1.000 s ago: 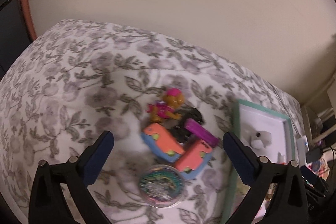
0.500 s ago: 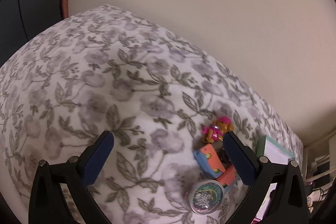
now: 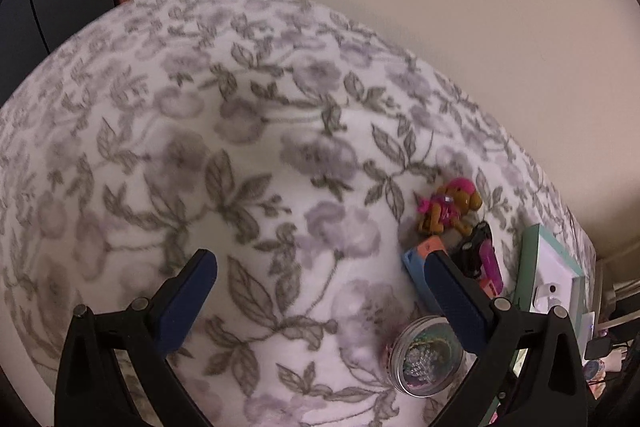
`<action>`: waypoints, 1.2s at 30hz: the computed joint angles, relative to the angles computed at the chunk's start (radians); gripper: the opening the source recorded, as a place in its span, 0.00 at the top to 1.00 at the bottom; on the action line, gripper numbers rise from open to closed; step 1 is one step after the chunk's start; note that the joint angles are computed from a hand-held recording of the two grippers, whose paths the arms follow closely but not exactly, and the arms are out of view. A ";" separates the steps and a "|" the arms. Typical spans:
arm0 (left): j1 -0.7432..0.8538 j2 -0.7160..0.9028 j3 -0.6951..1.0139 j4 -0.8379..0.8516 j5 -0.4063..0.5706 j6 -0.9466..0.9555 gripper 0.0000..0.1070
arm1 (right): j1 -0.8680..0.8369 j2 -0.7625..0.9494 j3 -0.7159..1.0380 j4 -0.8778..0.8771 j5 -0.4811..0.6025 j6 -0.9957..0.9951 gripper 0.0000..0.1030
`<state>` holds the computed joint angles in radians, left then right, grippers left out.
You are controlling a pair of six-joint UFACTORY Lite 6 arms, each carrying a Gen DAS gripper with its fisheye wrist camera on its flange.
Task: Organize rigid objects
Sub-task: 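Move both open tools from the tray back to the pile, then close the left tool on the round glass bead jar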
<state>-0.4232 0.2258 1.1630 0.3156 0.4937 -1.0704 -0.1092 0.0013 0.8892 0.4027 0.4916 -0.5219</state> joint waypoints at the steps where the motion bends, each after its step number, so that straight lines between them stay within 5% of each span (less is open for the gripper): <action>1: -0.002 0.008 0.001 -0.012 -0.006 0.009 0.04 | -0.001 0.007 -0.002 -0.001 -0.004 0.000 0.13; 13: -0.093 0.172 0.160 -0.215 0.027 0.223 0.04 | -0.167 0.028 0.046 -0.031 0.027 0.008 0.13; 24: -0.198 0.359 0.368 -0.271 0.158 0.337 0.04 | -0.323 0.098 0.148 0.011 0.079 -0.019 0.13; 26: -0.212 0.380 0.391 -0.283 0.171 0.354 0.06 | -0.324 0.098 0.147 0.007 0.079 -0.016 0.13; 30: -0.237 0.430 0.456 -0.260 0.221 0.355 0.28 | -0.304 0.095 0.138 0.006 0.069 -0.012 0.13; 36: -0.237 0.448 0.466 -0.286 0.213 0.382 0.32 | -0.259 0.068 0.113 0.038 0.050 -0.043 0.13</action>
<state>-0.6601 0.6737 1.6294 0.0300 0.7070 -0.6883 -0.3681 0.0688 1.0019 0.4411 0.5413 -0.5645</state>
